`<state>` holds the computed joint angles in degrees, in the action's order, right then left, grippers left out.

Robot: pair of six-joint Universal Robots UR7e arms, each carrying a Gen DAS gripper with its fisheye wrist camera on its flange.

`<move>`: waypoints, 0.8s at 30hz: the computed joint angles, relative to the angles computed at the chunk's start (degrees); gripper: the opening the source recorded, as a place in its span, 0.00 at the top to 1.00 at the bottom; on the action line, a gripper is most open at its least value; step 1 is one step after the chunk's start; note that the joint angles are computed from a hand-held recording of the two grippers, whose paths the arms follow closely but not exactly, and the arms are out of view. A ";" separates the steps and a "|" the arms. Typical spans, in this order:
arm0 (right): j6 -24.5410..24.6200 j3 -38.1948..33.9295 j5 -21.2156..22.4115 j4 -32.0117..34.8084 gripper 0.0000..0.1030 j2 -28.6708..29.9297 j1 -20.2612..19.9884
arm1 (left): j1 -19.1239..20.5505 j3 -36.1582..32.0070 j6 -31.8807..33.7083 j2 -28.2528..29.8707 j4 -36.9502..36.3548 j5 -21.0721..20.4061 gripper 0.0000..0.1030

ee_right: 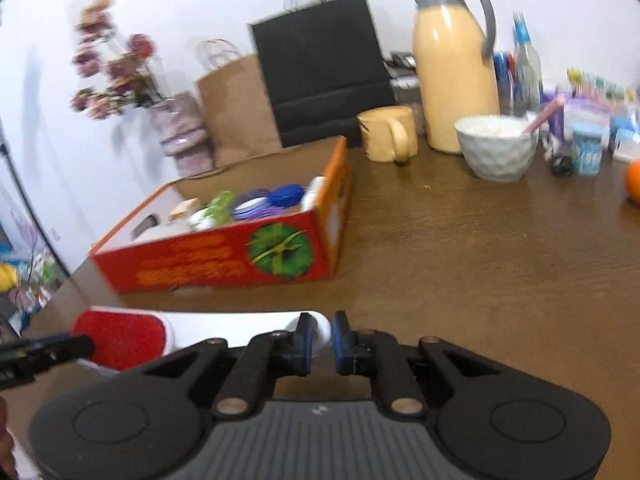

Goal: Organize rigid objects
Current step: 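Lift and carry the lint brush over the box with both grippers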

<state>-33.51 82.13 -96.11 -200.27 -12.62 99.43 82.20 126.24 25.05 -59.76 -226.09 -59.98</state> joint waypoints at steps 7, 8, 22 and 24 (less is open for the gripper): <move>0.06 13.33 1.10 -11.15 0.89 -4.15 0.92 | -2.56 8.84 -0.25 -3.66 -7.16 0.87 0.50; 0.05 13.91 0.81 -11.81 0.89 -4.23 1.08 | -2.87 9.38 -0.08 -3.76 -7.99 1.05 0.50; 0.92 4.91 -2.52 -5.40 0.89 -3.20 4.93 | -1.95 1.47 1.09 -8.01 5.03 -1.45 0.50; 2.14 -0.26 -2.51 -0.46 0.89 -2.45 5.76 | -0.95 -3.51 -0.71 -9.38 13.43 -2.65 0.50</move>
<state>-31.37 81.87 -98.63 -200.73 -15.07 105.19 81.25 122.73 24.33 -69.15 -212.66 -62.63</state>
